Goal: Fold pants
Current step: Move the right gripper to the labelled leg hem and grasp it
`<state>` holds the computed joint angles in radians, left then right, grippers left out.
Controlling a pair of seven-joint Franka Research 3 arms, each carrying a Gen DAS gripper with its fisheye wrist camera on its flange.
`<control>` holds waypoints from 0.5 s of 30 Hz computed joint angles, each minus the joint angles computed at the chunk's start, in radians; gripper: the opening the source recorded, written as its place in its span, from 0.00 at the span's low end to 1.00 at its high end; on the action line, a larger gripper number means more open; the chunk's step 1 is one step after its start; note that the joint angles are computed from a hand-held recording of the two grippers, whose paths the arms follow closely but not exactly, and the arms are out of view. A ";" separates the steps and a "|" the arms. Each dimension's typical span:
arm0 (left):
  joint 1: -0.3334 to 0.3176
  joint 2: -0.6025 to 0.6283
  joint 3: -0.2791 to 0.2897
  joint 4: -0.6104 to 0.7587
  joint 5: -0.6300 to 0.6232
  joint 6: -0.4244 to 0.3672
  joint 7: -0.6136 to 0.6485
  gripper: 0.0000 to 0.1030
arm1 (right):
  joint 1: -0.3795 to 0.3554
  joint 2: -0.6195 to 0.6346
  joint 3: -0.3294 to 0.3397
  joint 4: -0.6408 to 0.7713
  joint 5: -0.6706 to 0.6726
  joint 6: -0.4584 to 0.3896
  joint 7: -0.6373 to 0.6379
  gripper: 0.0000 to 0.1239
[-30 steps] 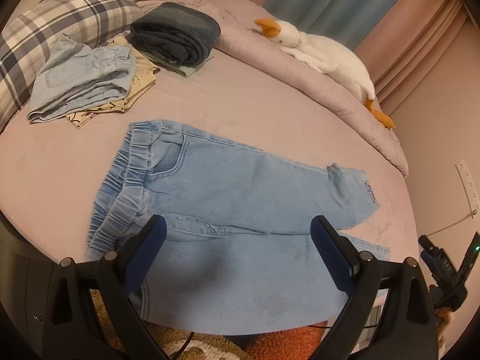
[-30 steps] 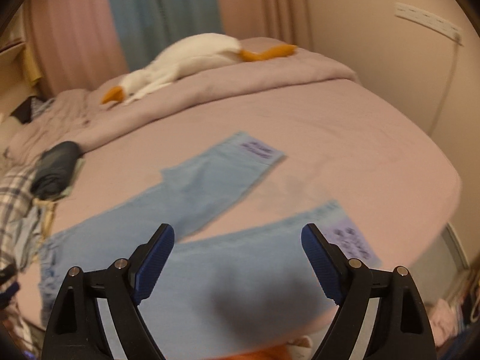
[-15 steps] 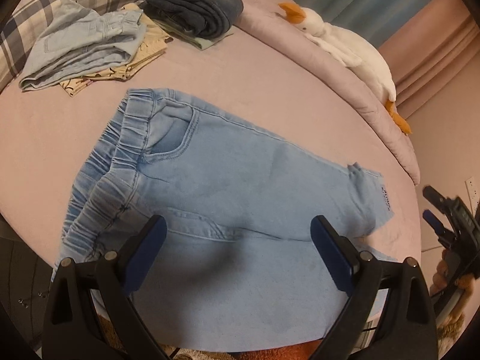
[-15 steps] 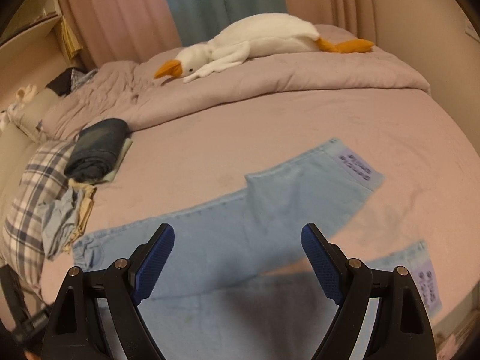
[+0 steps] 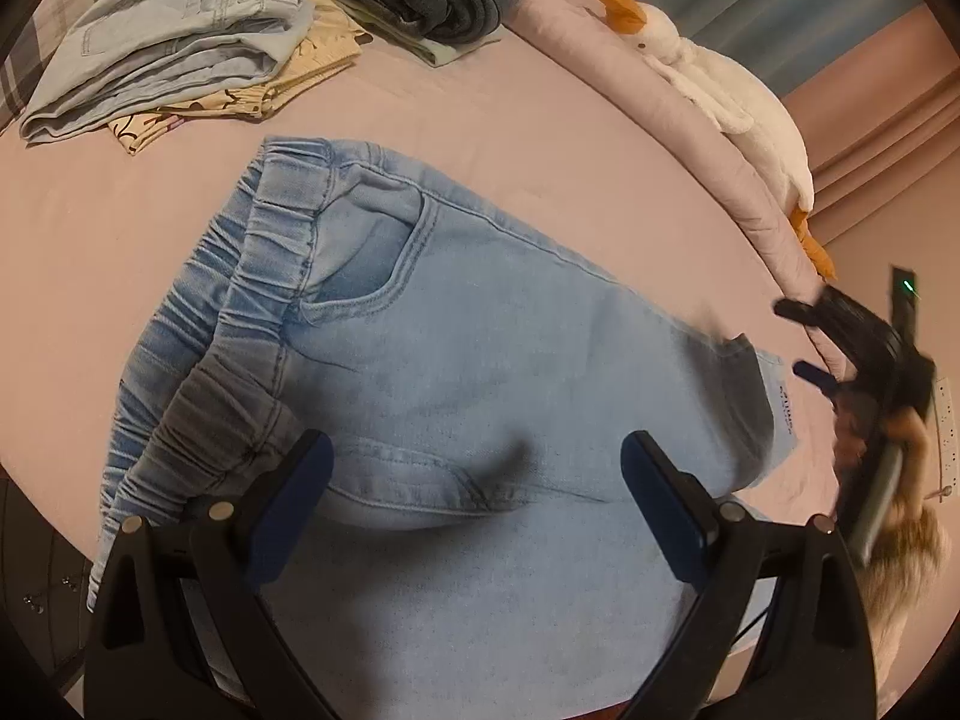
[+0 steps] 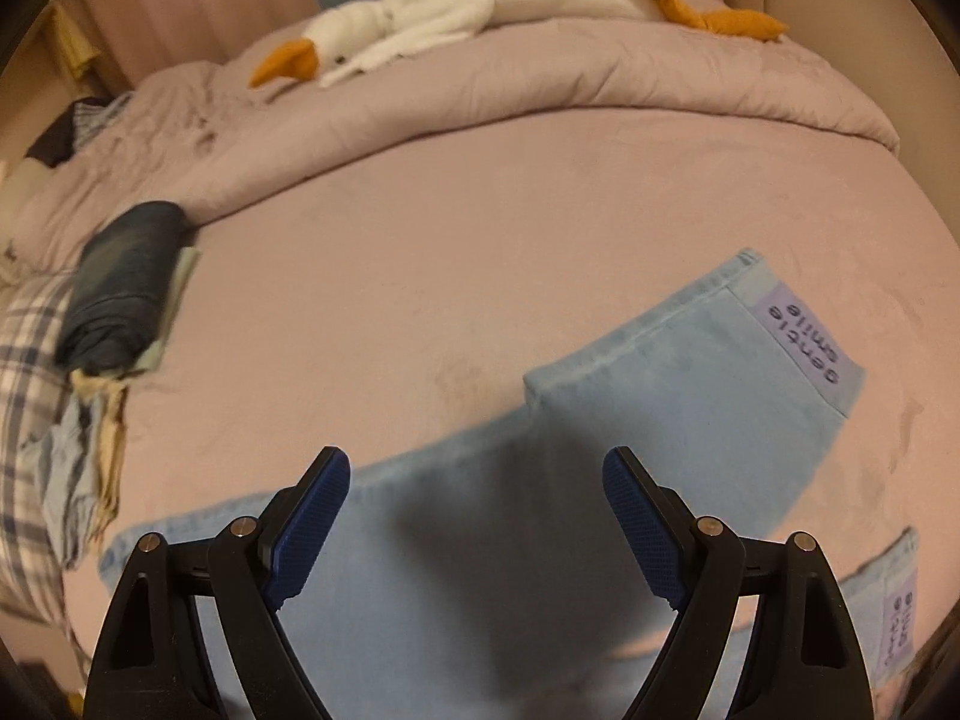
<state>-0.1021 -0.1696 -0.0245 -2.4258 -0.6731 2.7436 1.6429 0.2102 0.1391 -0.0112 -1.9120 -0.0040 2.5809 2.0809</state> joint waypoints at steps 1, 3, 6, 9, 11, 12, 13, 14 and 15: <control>-0.001 0.004 0.000 0.003 0.000 -0.003 0.002 0.94 | 0.004 0.031 -0.005 0.040 -0.021 -0.029 0.023 0.70; 0.001 0.011 -0.003 0.007 0.006 -0.007 -0.001 0.94 | 0.015 0.099 -0.017 0.127 -0.054 -0.089 0.061 0.70; 0.004 0.014 -0.008 0.005 0.012 -0.012 0.002 0.94 | 0.023 0.194 -0.030 0.246 -0.058 -0.172 0.085 0.70; 0.006 0.015 -0.011 0.003 0.021 -0.009 0.005 0.94 | 0.028 0.267 -0.039 0.330 -0.053 -0.232 0.083 0.70; 0.007 0.018 -0.011 0.004 0.026 -0.013 0.002 0.94 | 0.029 0.302 -0.045 0.363 -0.042 -0.264 0.096 0.70; 0.007 0.018 -0.012 0.004 0.027 -0.013 0.002 0.94 | 0.029 0.315 -0.048 0.373 -0.037 -0.275 0.100 0.70; 0.008 0.019 -0.013 0.004 0.029 -0.013 0.000 0.94 | 0.032 0.327 -0.054 0.379 -0.037 -0.289 0.115 0.69; 0.009 0.020 -0.013 0.005 0.029 -0.014 0.001 0.94 | 0.034 0.332 -0.059 0.375 -0.038 -0.288 0.130 0.69; 0.008 0.020 -0.013 0.004 0.026 -0.012 0.003 0.94 | 0.038 0.329 -0.064 0.362 -0.046 -0.272 0.138 0.69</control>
